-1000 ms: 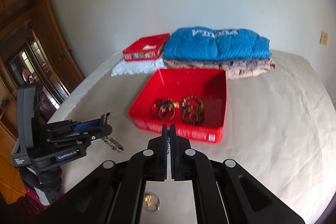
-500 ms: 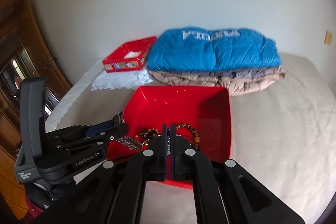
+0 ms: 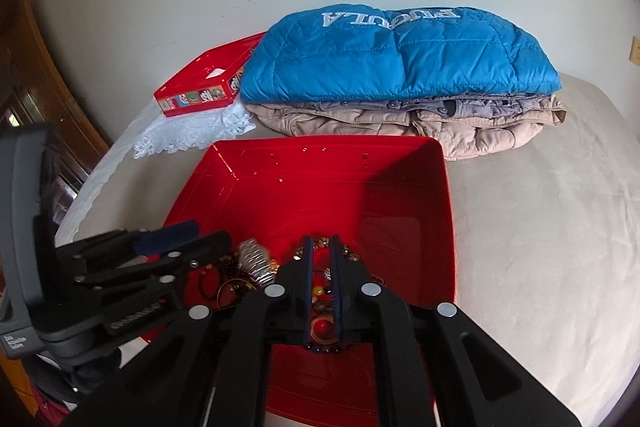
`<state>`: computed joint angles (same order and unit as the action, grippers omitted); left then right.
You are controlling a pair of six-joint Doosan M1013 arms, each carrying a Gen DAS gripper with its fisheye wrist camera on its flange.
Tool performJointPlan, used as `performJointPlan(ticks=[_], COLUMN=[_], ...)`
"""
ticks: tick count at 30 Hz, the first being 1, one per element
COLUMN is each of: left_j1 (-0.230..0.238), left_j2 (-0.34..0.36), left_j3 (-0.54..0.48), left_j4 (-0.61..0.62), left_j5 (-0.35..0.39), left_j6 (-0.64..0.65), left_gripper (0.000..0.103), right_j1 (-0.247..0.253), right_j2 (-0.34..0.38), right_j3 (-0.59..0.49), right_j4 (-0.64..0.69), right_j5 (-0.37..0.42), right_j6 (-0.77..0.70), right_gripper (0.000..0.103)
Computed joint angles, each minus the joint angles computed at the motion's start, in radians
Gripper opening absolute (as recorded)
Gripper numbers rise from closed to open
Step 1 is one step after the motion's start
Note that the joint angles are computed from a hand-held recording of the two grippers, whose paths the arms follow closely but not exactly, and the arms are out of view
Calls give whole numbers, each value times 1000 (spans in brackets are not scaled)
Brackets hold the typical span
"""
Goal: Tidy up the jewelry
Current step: 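Carry the watch and chain over the red tin and open both tools, then move both open tools back to the gold pendant and silver hoop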
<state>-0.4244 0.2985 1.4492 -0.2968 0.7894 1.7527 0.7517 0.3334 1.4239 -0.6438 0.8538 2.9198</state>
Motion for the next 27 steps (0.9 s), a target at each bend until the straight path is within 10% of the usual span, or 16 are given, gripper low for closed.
performJointPlan(ticks=[27], left_j1=[17], left_j2=[-347], left_j3=[398], left_j4=[116], left_j5=[-68], left_j6=[-31], left_gripper=[83], right_j1=[248], right_j2=[-87], right_j3=[150], right_j4=[15], right_j5=[39], right_j6=[194], right_gripper=[28])
